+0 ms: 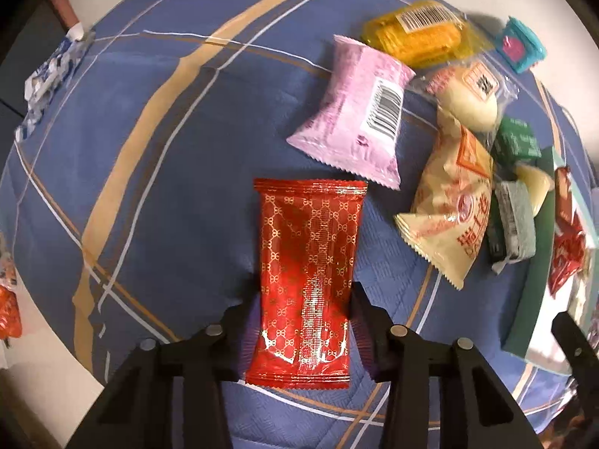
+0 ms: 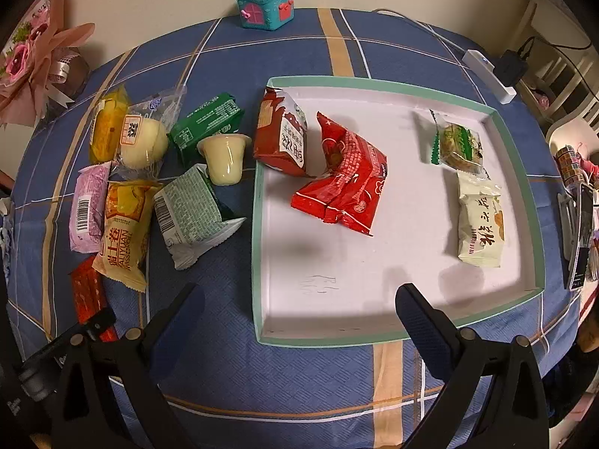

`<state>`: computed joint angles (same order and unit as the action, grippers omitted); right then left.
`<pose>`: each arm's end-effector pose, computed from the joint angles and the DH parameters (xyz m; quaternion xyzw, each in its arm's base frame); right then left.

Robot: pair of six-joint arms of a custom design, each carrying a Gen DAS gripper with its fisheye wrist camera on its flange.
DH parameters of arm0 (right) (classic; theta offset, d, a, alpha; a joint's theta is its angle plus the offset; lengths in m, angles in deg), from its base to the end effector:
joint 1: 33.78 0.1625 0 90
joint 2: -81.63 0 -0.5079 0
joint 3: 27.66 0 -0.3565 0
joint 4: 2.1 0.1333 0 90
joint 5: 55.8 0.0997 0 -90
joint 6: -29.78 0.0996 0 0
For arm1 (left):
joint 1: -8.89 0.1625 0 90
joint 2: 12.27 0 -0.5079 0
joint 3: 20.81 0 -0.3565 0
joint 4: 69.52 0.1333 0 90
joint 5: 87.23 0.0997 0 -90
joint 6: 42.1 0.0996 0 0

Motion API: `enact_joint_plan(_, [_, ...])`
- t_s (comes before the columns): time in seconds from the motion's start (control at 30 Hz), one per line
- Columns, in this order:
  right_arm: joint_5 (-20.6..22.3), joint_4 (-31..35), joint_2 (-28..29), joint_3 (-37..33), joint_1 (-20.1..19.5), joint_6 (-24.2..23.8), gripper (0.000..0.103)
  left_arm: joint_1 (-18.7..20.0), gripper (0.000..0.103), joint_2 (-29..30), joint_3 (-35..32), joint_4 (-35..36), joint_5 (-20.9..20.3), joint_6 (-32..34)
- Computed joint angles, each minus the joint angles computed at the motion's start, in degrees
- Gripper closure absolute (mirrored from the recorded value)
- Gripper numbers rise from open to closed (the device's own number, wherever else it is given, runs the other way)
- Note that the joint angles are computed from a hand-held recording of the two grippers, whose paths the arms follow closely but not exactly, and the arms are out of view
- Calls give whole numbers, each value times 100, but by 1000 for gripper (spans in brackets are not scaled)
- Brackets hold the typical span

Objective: Organize snacks
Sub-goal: 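Close the left tool on the red foil packet, then lift the red foil packet with the left tool while the right tool grasps the pale green packet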

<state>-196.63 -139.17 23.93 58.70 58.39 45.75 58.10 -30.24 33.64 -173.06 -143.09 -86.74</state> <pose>0.0825 -0.6961 0.3926 -0.1753 -0.8769 0.2095 0.3956 -0.3986 -0.7516 -0.0075 0.0269 0.9383 -0.0555 0.3403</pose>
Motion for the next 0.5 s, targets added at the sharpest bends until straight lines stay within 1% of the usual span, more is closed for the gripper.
enact_joint_plan(0.17, [47,-206,42,1,21,-194,1,68,56,-134,123,-231,-89,13])
enact_joint_plan(0.23, [96,-390,72,-1,40,-367,1,61,56,-276,280,-384,-69,44])
enact_joint_plan(0.27, [112,-472,86,-3,50,-442,1,56,56,-260,223,-406,-53,53])
enact_joint_plan(0.5, [381,-1104,193,-39,102,-1050,1,-23,56,-657,812,-1216,-94,261])
